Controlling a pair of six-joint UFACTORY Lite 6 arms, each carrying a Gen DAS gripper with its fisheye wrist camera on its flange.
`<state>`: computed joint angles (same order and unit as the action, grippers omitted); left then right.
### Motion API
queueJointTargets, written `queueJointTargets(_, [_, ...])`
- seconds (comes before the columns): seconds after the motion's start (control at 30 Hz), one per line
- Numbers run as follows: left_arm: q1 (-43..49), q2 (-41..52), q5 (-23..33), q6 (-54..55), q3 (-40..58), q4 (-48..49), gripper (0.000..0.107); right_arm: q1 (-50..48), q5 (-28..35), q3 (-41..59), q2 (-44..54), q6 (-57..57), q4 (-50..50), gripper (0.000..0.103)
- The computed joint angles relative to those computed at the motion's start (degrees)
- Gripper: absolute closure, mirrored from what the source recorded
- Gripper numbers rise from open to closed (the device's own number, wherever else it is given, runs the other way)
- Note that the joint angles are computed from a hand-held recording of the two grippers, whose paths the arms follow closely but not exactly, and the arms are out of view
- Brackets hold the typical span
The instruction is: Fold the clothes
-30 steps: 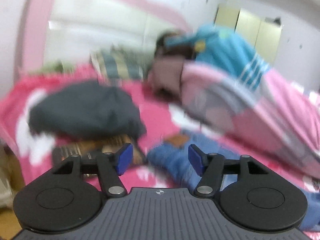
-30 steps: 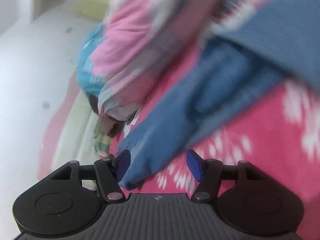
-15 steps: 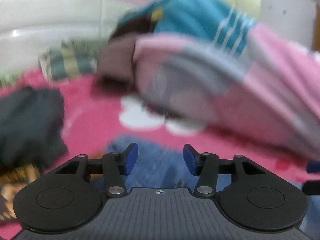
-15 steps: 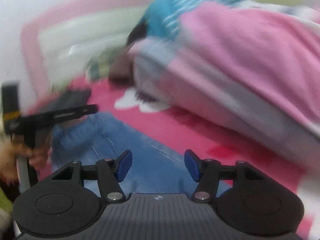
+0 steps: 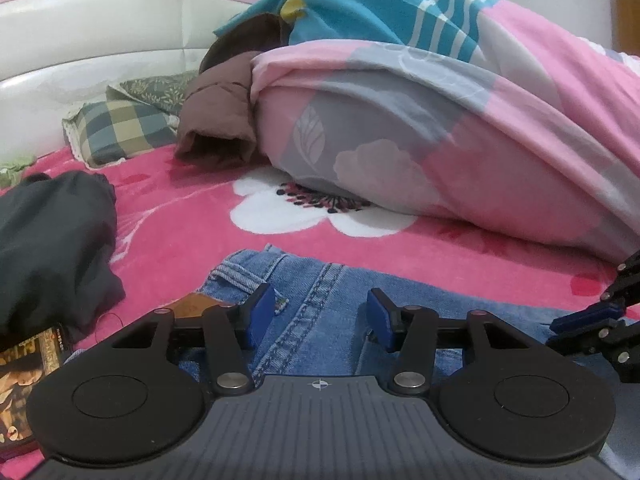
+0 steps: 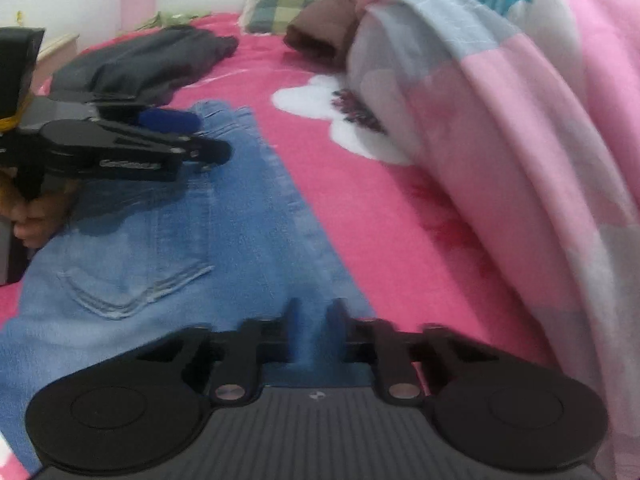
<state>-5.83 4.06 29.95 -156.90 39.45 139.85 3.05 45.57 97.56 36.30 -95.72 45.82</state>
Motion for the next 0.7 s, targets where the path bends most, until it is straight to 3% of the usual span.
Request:
queueJointTargets(0.03, [0.1,0.0,0.1,-0.6,-0.1,0.5,0.056,0.9,-3.2,-3.0,-2.1,-2.1,0.7,0.102])
queueJointTargets(0.17, [-0.1,-2.9,2.5,-3.2,-2.5,2.0,0.057,2.0,-11.5,-12.6,-9.5,-8.3,7.0,0.103])
queueJointTargets(0.37, [-3.4,-2.9,10.8,5.6,-2.3,-6.9,0.058,2.9,-17.1,-16.2,-14.0,-15.8,12.9,0.103])
queueJointTargets(0.7, [-1.8,8.1,3.6,15.3,8.3,-12.3,0.056,7.4,-28.4,-15.4,-5.5,-29.6,22.2,0.103])
